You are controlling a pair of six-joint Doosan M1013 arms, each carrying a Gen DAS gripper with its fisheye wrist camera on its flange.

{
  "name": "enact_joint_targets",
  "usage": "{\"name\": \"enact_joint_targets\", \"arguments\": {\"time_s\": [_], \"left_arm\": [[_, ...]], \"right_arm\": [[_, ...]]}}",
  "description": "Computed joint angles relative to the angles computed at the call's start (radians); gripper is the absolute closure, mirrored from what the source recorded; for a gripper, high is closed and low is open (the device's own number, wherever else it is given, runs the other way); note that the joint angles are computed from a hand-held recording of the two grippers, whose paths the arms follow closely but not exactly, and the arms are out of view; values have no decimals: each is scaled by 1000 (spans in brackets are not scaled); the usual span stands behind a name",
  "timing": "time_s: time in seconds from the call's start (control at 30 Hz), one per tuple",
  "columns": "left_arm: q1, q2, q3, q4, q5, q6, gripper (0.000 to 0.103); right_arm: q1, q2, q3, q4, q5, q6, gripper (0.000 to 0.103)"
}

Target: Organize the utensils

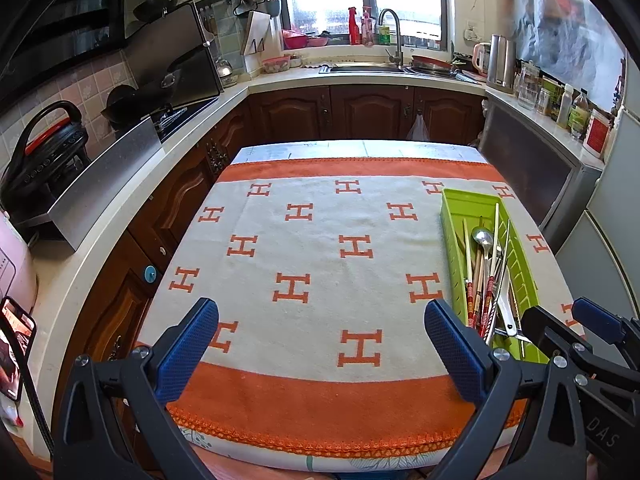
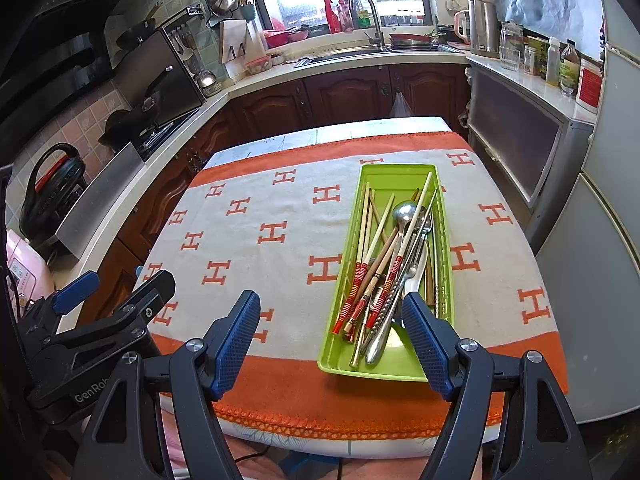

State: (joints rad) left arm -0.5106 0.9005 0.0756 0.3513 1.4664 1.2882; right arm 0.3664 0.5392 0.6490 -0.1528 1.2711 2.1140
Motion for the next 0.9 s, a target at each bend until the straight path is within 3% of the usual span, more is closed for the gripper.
{"name": "enact_joint_targets", "arguments": {"time_s": [0.9], "left_arm": [[1, -6, 15, -4, -7, -1, 1]], "right_arm": [[-6, 0, 7, 2, -9, -6, 28]]}}
